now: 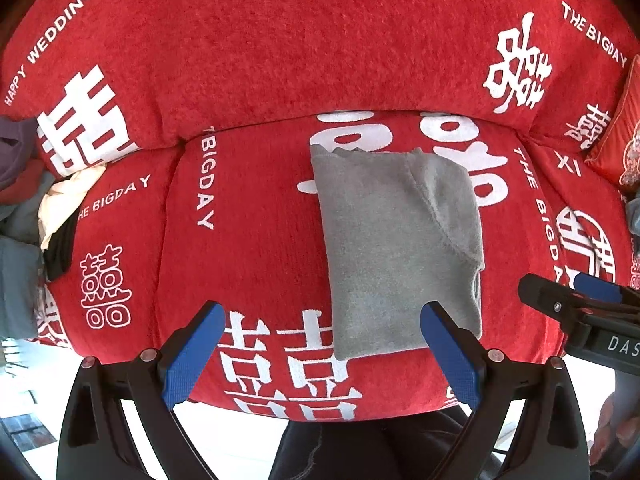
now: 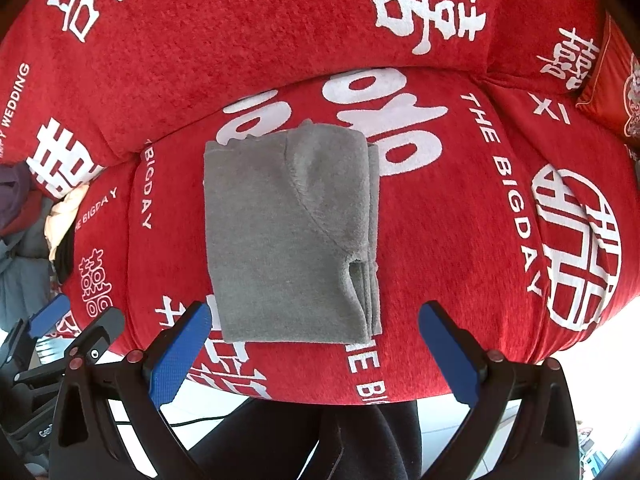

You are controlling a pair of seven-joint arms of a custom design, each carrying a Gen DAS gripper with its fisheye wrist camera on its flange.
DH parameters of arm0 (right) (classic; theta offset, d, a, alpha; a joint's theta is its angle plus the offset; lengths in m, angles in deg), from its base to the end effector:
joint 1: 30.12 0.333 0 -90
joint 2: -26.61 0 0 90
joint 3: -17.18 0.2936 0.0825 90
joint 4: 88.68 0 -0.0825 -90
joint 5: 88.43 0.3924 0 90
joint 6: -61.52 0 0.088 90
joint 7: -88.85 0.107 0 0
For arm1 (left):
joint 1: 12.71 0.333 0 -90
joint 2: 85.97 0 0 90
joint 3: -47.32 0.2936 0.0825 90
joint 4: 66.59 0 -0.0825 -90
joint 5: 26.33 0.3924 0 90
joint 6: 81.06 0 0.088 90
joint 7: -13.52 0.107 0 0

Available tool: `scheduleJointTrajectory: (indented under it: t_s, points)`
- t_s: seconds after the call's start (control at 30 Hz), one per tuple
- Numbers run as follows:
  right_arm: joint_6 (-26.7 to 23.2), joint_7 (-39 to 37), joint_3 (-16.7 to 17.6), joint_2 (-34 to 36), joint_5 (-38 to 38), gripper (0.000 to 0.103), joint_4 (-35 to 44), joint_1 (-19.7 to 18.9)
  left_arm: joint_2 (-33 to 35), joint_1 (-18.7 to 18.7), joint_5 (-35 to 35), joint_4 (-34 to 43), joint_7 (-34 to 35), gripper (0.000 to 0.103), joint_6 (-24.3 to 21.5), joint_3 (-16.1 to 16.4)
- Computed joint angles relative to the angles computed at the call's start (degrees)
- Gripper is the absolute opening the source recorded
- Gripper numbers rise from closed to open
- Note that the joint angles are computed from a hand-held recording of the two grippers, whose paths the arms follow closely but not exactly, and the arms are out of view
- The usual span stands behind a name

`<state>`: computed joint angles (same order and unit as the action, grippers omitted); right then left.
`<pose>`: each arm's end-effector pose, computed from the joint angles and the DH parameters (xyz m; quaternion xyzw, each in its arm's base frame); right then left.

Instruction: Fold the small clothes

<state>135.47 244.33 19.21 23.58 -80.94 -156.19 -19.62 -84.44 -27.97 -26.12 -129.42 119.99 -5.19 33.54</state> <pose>0.4740 0.1232 0.7839 -0.3380 0.9356 0.0512 0.0882 0.4524 -0.2474 0.7816 -0.3776 0.9205 -0.0794 0.0618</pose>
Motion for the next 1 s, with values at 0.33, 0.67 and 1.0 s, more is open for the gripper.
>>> scheduleJointTrajectory:
  t_s: [0.33, 0.67, 1.0]
  points:
    - [-0.89, -0.44, 0.02, 0.77, -0.33, 0.103, 1.32, 0.18, -0.26, -0.26, 0.14, -0.23, 0.28, 0.098, -0.22, -0.2]
    - [-1.09, -0.47, 0.0, 1.21, -0.04, 0.103, 1.74, 0.43, -0.54, -0.33, 0.89, -0.75, 0.94, 0.098, -0.03, -0.21]
    - [-1.3, -0.31, -0.04, 1.73, -0.1, 0.103, 2.47, 0.69, -0.61, -0.31, 0.99, -1.02, 1.14, 0.098, -0.3, -0.14]
